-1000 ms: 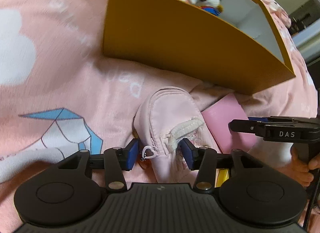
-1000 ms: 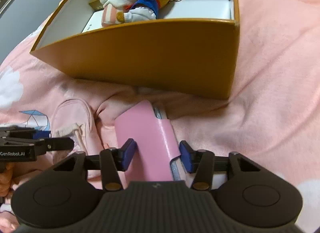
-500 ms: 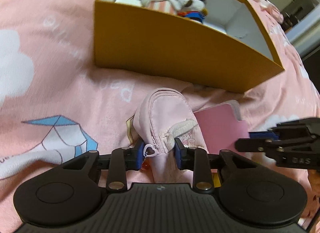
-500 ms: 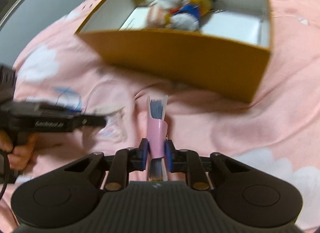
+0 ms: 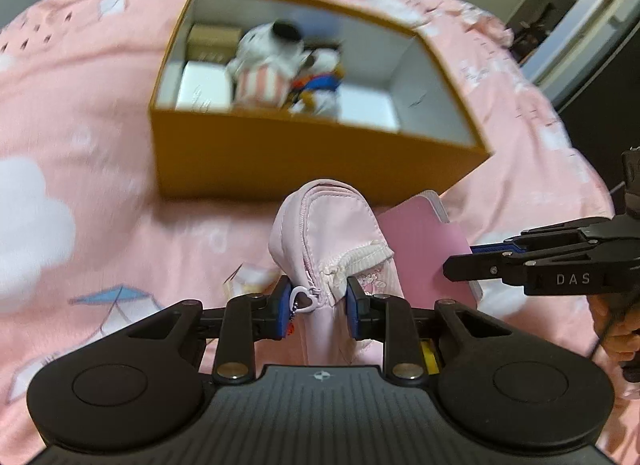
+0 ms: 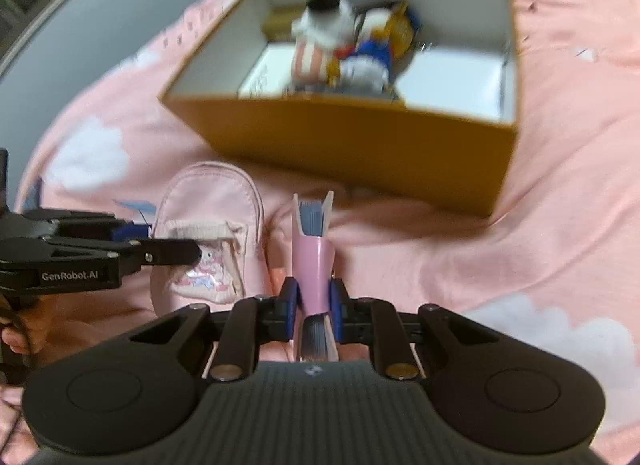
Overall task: Organize objects
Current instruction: 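Lift the pink pouch and pink card holder toward the orange box with both grippers, then lower the pink pouch and card holder into the orange box and open both grippers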
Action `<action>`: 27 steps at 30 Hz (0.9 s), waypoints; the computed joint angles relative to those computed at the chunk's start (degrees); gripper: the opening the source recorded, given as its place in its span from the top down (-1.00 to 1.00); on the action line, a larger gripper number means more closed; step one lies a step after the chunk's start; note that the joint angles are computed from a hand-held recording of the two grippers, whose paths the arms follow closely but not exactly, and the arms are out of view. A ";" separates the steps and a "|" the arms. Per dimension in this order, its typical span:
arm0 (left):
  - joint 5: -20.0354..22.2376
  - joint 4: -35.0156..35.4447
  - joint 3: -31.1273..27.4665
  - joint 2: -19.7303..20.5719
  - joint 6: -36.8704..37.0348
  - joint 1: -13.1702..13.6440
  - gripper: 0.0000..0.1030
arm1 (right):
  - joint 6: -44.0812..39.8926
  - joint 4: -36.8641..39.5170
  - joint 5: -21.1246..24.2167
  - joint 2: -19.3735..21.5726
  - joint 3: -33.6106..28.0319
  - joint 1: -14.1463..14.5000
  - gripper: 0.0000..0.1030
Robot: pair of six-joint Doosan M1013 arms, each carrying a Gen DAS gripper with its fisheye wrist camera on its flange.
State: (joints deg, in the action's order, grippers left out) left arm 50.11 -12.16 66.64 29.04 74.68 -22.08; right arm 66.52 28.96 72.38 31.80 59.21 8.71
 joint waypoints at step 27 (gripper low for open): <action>24.35 -4.97 -52.56 29.92 5.96 0.66 0.42 | 9.59 -0.41 -22.25 0.78 -5.77 -2.73 0.66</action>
